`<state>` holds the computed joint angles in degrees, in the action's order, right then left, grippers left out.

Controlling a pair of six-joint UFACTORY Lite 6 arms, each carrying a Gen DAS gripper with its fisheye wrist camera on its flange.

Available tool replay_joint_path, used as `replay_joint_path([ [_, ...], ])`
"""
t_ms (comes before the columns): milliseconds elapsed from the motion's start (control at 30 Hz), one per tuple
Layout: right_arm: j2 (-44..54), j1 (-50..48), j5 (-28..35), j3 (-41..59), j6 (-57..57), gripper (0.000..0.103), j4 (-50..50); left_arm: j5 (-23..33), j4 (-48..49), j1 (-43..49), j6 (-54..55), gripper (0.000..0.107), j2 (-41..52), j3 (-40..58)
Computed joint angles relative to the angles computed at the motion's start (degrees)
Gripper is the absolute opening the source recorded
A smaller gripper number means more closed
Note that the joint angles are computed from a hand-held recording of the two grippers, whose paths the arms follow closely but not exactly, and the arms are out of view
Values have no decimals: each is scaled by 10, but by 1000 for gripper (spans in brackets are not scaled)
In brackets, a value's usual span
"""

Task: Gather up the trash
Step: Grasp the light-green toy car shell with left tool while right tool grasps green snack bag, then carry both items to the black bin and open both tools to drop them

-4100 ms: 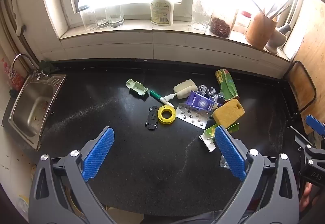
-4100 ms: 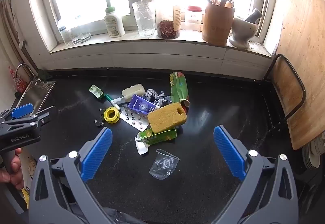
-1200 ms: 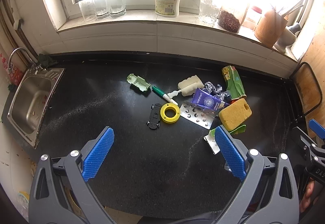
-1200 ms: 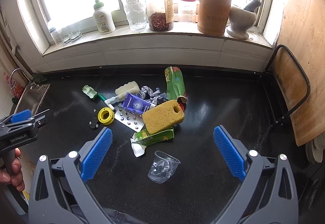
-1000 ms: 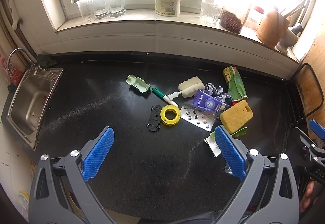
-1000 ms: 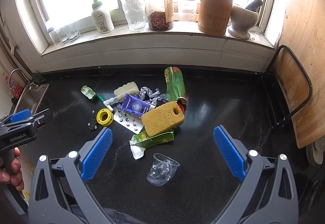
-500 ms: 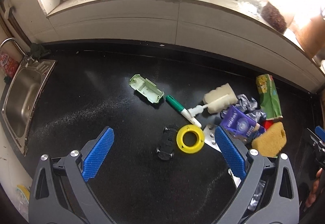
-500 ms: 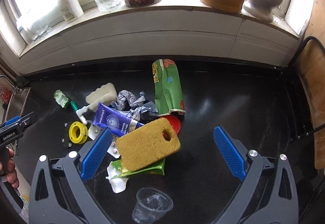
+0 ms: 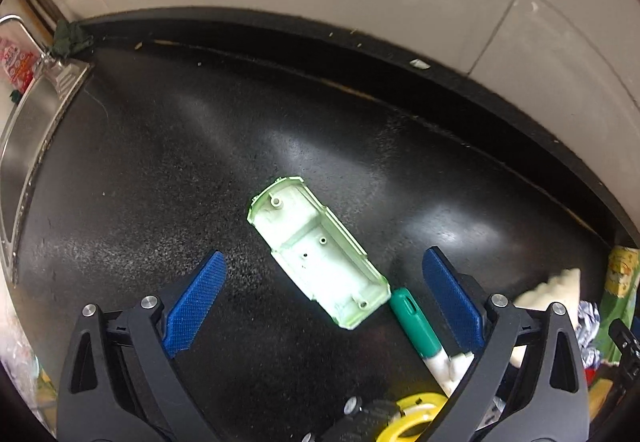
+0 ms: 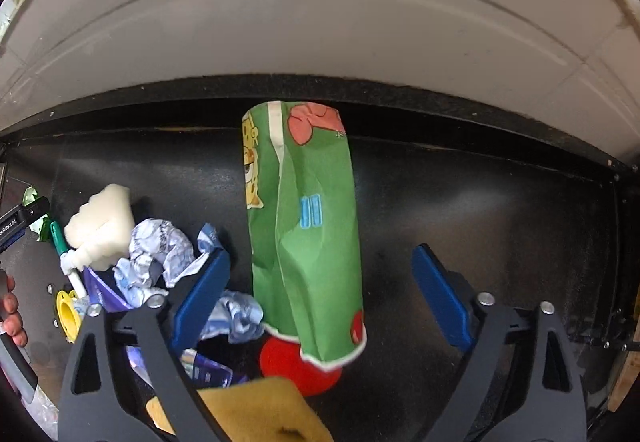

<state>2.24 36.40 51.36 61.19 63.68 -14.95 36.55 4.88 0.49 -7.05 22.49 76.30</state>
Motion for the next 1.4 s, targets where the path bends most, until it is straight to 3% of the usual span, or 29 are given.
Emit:
replay_joint_path([
  [67, 18, -19, -14, 2, -29, 76, 18, -7, 14, -6, -13, 96, 20, 9],
  [167, 21, -38, -40, -11, -65, 60, 48, -24, -2, -1, 10, 84, 23, -1],
  [233, 24, -40, -49, -13, -69, 44, 49, -35, -12, 2, 23, 65, 14, -9],
  [267, 20, -37, -43, -12, -61, 43, 40, -36, -15, 1, 32, 58, 9, -10],
  [300, 7, -34, -42, -15, -53, 41, 31, -31, -24, 3, 47, 41, 7, -8],
  [333, -7, -27, -35, -15, -43, 40, 24, -24, -46, 8, 73, 34, 5, -5],
  [567, -113, 59, 76, 35, 60, 39, -67, 16, -106, 33, 171, 34, -139, -58],
  [800, -180, 202, 235, 148, 151, 39, -109, 146, -189, 112, 320, 34, -348, -136],
  [1000, -184, 441, 365, 180, 338, 40, -142, 276, -200, 152, 380, 34, -555, -228],
  [1167, -165, 577, 367, 143, 486, 40, -125, 376, -218, 218, 453, 34, -679, -280],
  [1400, -55, 641, 385, 248, 530, 41, -122, 458, -274, 389, 614, 34, -716, -282],
])
